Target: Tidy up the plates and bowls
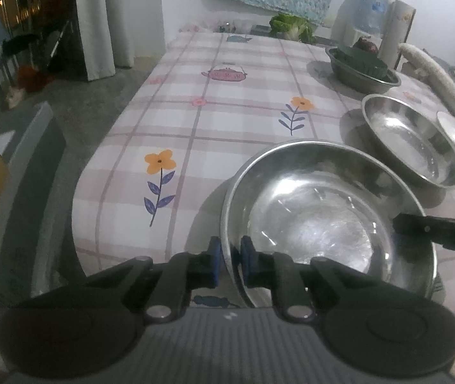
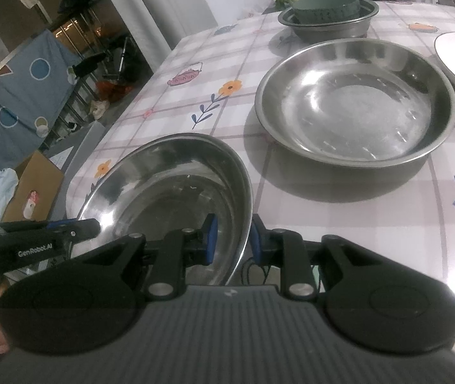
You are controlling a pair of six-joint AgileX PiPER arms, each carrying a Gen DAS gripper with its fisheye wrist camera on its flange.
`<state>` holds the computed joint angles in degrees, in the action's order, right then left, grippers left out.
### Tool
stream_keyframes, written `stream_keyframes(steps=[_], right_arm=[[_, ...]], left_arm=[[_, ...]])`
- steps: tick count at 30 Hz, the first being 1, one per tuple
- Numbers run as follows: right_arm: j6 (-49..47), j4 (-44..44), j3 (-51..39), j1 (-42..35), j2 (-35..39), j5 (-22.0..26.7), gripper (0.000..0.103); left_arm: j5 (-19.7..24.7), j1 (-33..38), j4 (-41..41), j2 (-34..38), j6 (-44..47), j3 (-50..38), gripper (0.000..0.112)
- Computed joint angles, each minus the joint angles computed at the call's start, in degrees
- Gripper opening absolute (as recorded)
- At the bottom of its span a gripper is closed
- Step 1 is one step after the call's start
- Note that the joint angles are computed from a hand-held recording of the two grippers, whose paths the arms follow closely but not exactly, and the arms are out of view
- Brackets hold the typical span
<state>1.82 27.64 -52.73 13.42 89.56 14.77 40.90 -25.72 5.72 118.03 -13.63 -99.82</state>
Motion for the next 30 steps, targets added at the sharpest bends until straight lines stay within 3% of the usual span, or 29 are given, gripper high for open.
stream_keyframes(steps=[10,14,30], right_arm=[[-4.43,4.75,1.71,-0.31,-0.72,-0.67,0.016],[0.54,-0.94,1.29,0.63,-0.67,-1.15,0.016],[0.79,-1.73,1.91,0.84,-2.10,-1.67,0.016]], left_arm=[[-0.71,0.44,-1.46,-0.59,1.28,1.15,0.013],[-0.69,0.26,-0.85,-0.88,0.35,1.39,0.013],[-1.84,-0.14,0.96,-2.18,-1.27,2.20,0.013]])
